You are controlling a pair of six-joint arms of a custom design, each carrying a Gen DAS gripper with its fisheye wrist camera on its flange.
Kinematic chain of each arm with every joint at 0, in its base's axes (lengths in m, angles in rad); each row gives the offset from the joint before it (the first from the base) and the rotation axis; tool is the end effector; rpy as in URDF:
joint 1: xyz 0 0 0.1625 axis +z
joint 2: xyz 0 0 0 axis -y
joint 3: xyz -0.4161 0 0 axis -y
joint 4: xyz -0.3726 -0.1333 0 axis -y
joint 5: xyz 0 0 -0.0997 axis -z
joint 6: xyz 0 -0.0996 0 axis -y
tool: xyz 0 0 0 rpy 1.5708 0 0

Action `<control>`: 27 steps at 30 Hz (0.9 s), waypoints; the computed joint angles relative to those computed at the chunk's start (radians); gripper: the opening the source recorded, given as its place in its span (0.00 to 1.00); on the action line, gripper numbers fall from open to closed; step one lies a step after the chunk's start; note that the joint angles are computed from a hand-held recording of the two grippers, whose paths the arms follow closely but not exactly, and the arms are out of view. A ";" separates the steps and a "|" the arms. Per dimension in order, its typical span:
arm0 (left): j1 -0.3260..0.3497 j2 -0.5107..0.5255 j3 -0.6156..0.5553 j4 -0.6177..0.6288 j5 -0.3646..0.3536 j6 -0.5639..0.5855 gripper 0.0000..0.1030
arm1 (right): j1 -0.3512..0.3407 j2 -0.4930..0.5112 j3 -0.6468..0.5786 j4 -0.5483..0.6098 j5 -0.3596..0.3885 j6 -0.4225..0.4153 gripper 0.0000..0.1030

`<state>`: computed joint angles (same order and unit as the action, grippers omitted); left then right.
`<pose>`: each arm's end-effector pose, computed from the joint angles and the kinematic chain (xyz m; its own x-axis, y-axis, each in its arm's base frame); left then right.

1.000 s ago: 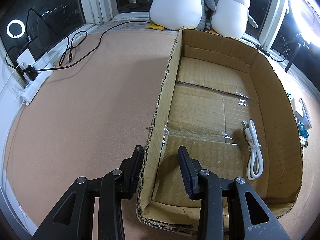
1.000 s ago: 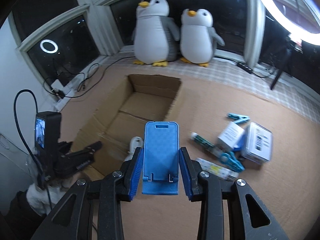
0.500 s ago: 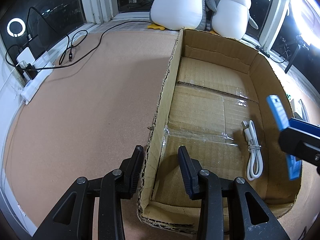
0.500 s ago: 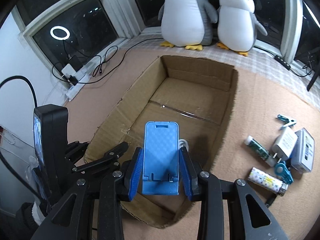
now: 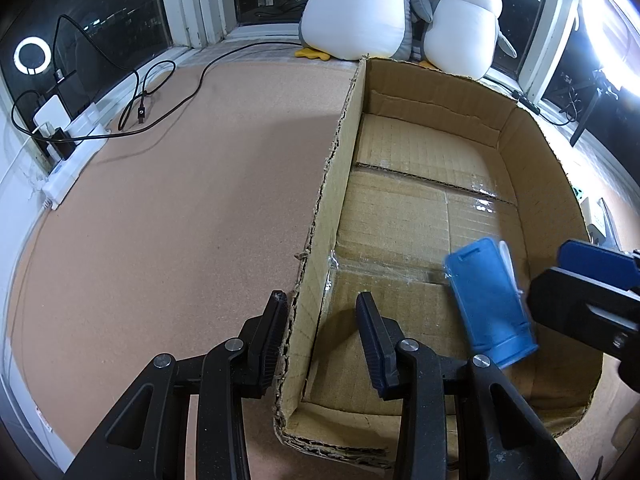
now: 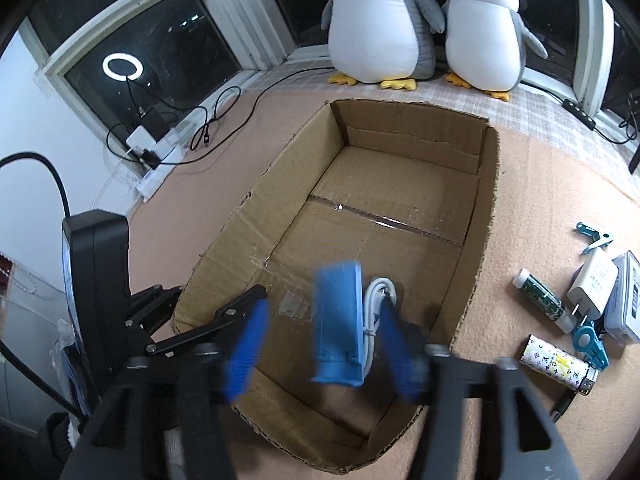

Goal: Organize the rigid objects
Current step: 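Carry the blue phone stand into the box beside the cable and release, then move the right tool to the patterned lighter and grasp it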

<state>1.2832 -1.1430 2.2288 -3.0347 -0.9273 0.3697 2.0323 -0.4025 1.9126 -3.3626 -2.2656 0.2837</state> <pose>0.0523 -0.5039 0.1742 -0.6786 0.3356 -0.6533 0.5457 0.8257 -0.1427 0.2949 -0.4369 -0.0922 -0.8561 0.0653 0.5126 -0.1959 0.8768 -0.4390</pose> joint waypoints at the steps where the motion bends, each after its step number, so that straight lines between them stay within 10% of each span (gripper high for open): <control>1: 0.000 0.000 0.000 -0.001 0.000 0.001 0.38 | 0.000 -0.002 0.002 0.000 0.000 0.003 0.61; 27: 0.001 0.000 0.002 -0.007 0.004 0.010 0.38 | 0.038 -0.121 0.223 -0.167 -0.065 -0.086 0.61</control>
